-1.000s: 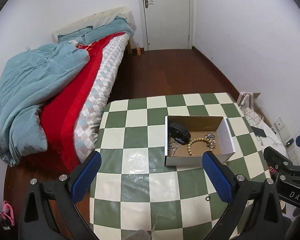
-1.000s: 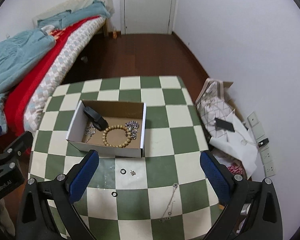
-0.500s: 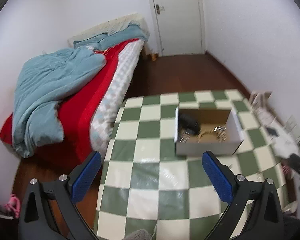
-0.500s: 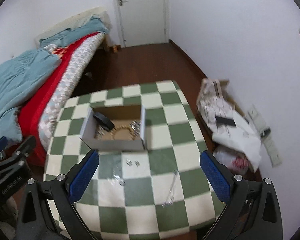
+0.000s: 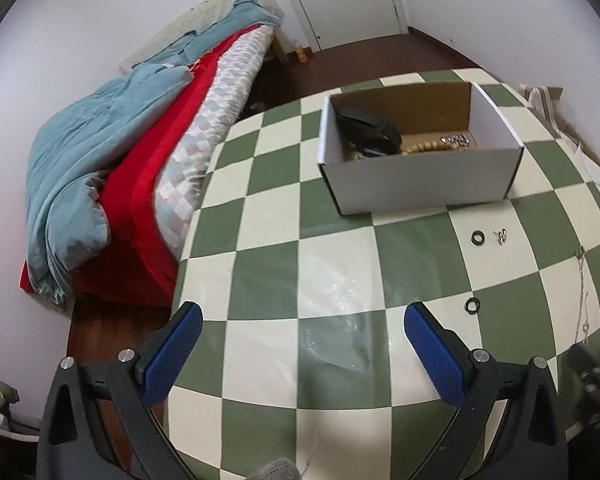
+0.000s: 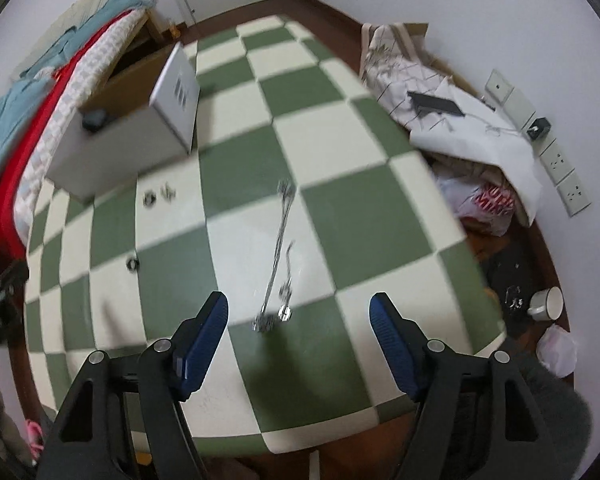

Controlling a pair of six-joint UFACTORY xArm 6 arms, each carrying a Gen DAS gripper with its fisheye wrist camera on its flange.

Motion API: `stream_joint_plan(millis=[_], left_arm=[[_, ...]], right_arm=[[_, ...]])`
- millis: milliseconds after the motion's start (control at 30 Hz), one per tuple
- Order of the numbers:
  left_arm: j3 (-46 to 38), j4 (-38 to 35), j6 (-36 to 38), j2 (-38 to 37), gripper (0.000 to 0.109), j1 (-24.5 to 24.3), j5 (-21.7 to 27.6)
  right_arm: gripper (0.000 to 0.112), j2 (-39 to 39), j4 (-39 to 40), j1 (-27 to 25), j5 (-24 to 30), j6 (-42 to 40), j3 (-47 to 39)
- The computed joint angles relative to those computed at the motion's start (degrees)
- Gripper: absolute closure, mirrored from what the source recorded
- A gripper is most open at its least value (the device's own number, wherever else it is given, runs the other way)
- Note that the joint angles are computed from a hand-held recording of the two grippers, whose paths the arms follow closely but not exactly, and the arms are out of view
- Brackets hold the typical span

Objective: Organize jewelry
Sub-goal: 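Withdraw both tools from the box toward the necklace and rings, then grasp the thin silver necklace with the right tool while the left tool grasps a black ring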

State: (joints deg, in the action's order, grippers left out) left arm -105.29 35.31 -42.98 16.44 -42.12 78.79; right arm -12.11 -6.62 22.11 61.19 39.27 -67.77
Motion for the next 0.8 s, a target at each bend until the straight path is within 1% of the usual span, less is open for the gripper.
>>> stream_joint_plan(millis=[67, 100, 133, 167, 200, 233, 267, 333, 433, 533, 600, 733, 800], left_arm=[[-0.2, -0.5, 0.4, 0.5, 0.006, -0.1, 0.0], [-0.4, -0.9, 0.6, 0.7, 0.006, 0.0, 0.0], [-0.7, -1.7, 1.0, 1.0, 0.006, 0.1, 0.1], [-0.9, -2.4, 1.3, 1.4, 0.006, 0.3, -0.1], [-1.1, -3.0, 1.7, 1.7, 0.006, 0.4, -0.3], [-1.4, -3.7, 2.0, 2.1, 0.006, 0.5, -0.3], [-1.4, -4.5, 2.3, 2.2, 0.006, 0.7, -0.6], [-1.3, -6.0, 2.4, 2.4, 0.006, 1.0, -1.5], [-1.9, -9.0, 2.9, 3.2, 0.006, 1.7, -2.6], [-2.7, -12.0, 3.7, 4.1, 0.006, 2.3, -3.6], [-2.9, -13.7, 4.4, 4.6, 0.006, 2.5, -4.7], [-3.2, -17.1, 7.3, 5.8, 0.007, 2.6, -7.6], [-4.4, -17.6, 9.1, 7.2, 0.013, 2.1, -7.9]], right_arm=[[0.043, 0.2, -0.4, 1.1, -0.9, 0.3, 1.7], [0.050, 0.5, -1.6, 2.0, -1.2, 0.9, 2.4], [0.063, 0.3, -5.2, 3.2, -1.7, 1.6, 2.8], [0.068, 0.8, -8.0, 4.3, -1.0, 2.5, 2.4], [0.090, 0.4, -9.7, 4.8, -2.7, 3.0, 3.5], [0.106, 0.5, -10.8, 5.1, -2.8, 3.4, 3.4], [0.106, 0.6, -11.3, 5.0, -3.0, 3.3, 3.4], [0.106, -0.8, -7.8, 2.8, -5.7, 3.1, 5.2], [0.106, -4.0, -5.3, -0.2, -9.5, 3.9, 7.8], [0.106, -6.1, -1.3, -3.5, -12.2, 2.6, 8.1], [0.106, -5.8, 0.7, -4.8, -13.0, 1.5, 6.6], [0.106, -4.5, 1.7, -4.9, -12.4, -0.2, 2.9], [0.106, -3.7, 1.6, -4.9, -11.8, -0.8, 1.5]])
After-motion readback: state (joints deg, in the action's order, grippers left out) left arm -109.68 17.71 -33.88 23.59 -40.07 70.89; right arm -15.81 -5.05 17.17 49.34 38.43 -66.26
